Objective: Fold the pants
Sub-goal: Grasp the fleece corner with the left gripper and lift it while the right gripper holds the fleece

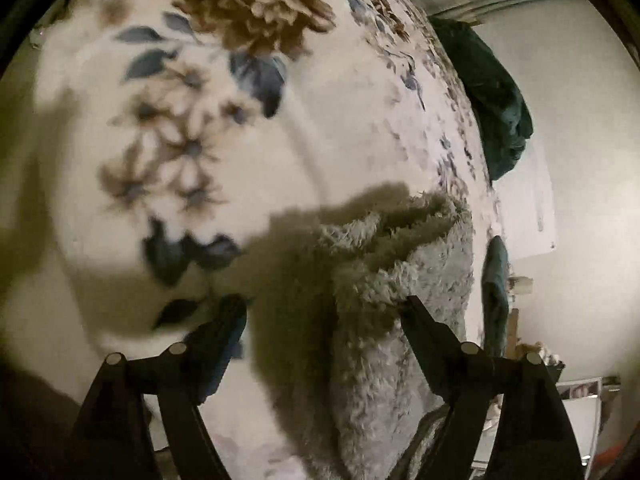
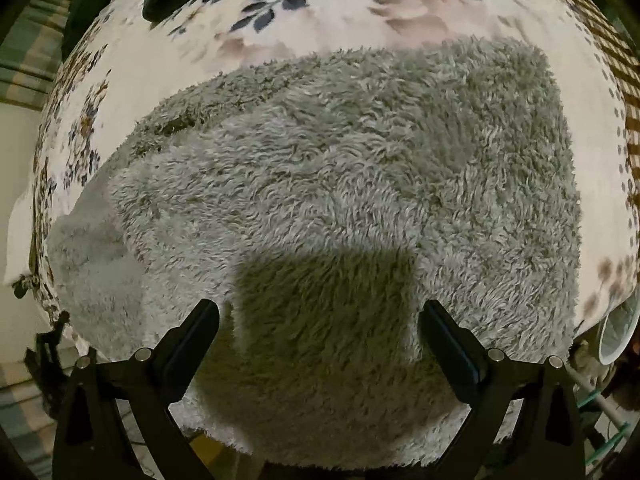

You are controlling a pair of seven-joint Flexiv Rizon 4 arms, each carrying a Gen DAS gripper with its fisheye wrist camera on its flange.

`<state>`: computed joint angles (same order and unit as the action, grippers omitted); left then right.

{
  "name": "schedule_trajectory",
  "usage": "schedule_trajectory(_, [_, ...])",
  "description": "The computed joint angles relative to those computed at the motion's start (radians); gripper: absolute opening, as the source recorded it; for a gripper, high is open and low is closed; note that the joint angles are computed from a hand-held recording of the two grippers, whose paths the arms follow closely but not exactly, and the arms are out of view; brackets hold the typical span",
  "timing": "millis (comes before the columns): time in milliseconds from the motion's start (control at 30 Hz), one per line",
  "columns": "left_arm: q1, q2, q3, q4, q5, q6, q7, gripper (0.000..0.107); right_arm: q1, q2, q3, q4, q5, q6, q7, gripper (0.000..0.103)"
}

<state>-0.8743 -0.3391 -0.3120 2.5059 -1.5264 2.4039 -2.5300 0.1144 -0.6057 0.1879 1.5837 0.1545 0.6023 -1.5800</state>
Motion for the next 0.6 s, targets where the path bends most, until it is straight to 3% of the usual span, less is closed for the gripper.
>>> schedule_trajectory(100, [0.062,-0.027,0.043,-0.01,0.128,-0.041,0.022,0.078,0.006,-0.001,0.0,0.003,-0.002,0.006,0.006,0.102])
schedule_trajectory(233, [0.09,-0.05,0.055,-0.062,0.101,-0.047,0.159,0.077,0.012,-0.011,-0.002,-0.006,-0.002,0.003,0.024,0.102])
schedule_trajectory(267, [0.094,-0.052,0.054,-0.079,0.084,-0.047,0.21,0.073,0.01,-0.014,-0.001,-0.01,0.0,0.002,0.027,0.102])
schedule_trajectory(300, [0.093,-0.054,0.05,-0.095,0.062,-0.032,0.253,0.044,0.011,-0.017,-0.001,-0.014,0.002,0.005,0.032,0.102])
schedule_trajectory(333, [0.098,-0.056,0.049,-0.105,0.06,-0.024,0.28,0.031,0.009,-0.018,0.0,-0.017,0.004,0.007,0.031,0.102])
schedule_trajectory(400, [0.09,-0.06,0.024,-0.176,-0.049,0.03,0.447,0.028,0.001,-0.021,0.002,-0.024,0.007,0.007,0.018,0.102])
schedule_trajectory(533, [0.084,-0.049,-0.017,-0.325,-0.117,0.174,0.679,0.026,-0.022,-0.016,0.012,-0.028,0.031,0.017,-0.014,0.102])
schedule_trajectory(600, [0.086,-0.054,-0.047,-0.448,-0.142,0.235,0.856,0.026,-0.039,-0.01,0.016,-0.029,0.052,0.019,-0.031,0.102])
